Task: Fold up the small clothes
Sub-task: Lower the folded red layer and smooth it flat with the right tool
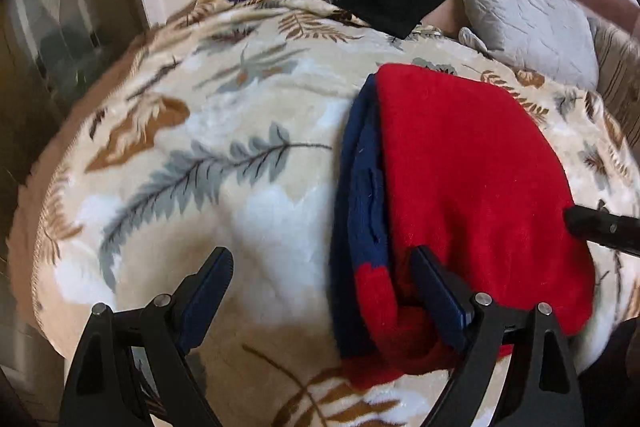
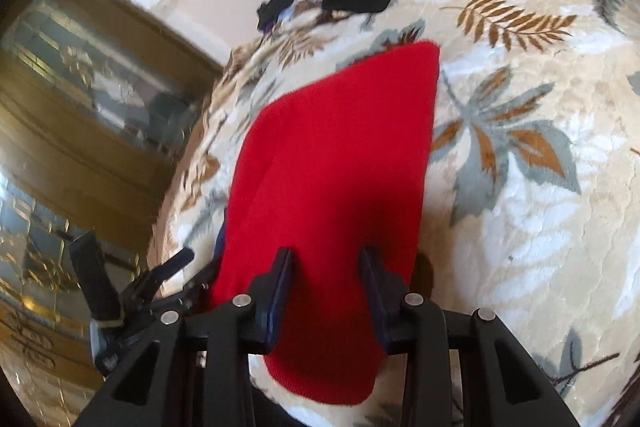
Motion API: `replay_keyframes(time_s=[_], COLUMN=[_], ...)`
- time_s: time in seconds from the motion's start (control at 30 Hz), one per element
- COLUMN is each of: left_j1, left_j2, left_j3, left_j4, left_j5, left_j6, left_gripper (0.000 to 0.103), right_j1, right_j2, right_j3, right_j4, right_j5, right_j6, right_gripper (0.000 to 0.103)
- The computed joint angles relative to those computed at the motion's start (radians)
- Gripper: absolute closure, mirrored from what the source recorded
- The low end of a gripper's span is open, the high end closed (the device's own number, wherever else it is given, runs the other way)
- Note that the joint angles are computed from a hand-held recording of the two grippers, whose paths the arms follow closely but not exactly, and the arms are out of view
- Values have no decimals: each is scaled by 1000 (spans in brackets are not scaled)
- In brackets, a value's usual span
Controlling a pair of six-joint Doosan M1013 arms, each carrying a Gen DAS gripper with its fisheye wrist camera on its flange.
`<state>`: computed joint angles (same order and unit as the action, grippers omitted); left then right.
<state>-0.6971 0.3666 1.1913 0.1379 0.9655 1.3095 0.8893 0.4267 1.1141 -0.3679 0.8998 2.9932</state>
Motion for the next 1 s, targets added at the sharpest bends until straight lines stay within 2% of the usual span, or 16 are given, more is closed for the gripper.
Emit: replay_keyframes(time_s=[0.1, 0.17, 0.23, 0.4, 0.47, 0.5, 0.57, 0.63, 0.83, 1.0], left_j1=[-5, -15, -23, -23, -25, -26, -30, -35, -41, -46], left_j2=[-5, -12, -14, -11, -12, -12, -12, -14, -17, -18], left_j3=[11, 22, 27, 26, 29, 29, 31, 34, 40, 42], left_j4=[26, 63, 89, 100, 108, 113, 129, 148, 177, 198], left_j5=[-5, -14, -19, -25, -30, -32, -37, -41, -44, -43], left_j6=[5, -2, -10, -12, -13, -14, -17, -21, -36, -54], left_gripper=[12, 12, 12, 12, 12, 12, 12, 12, 12, 12], right_j1=[-4, -5, -13, -63, -90, -101, -102, -97, -58, -2], right_j2=[32, 49, 85, 189, 210, 215, 201, 195, 132, 131], right_j3=[-88, -132, -206, -362, -371, -365, -327, -322, -259, -291], right_j4=[26, -13, -45, -22, 60, 101, 86, 73, 11, -17], right_j5=[122, 176, 265, 445, 455, 454, 414, 415, 358, 396], right_j6=[-106, -113, -127, -167, -188, -189, -156, -162, -125, -198], right_gripper=[65, 65, 65, 65, 62, 53, 50, 50, 50, 50])
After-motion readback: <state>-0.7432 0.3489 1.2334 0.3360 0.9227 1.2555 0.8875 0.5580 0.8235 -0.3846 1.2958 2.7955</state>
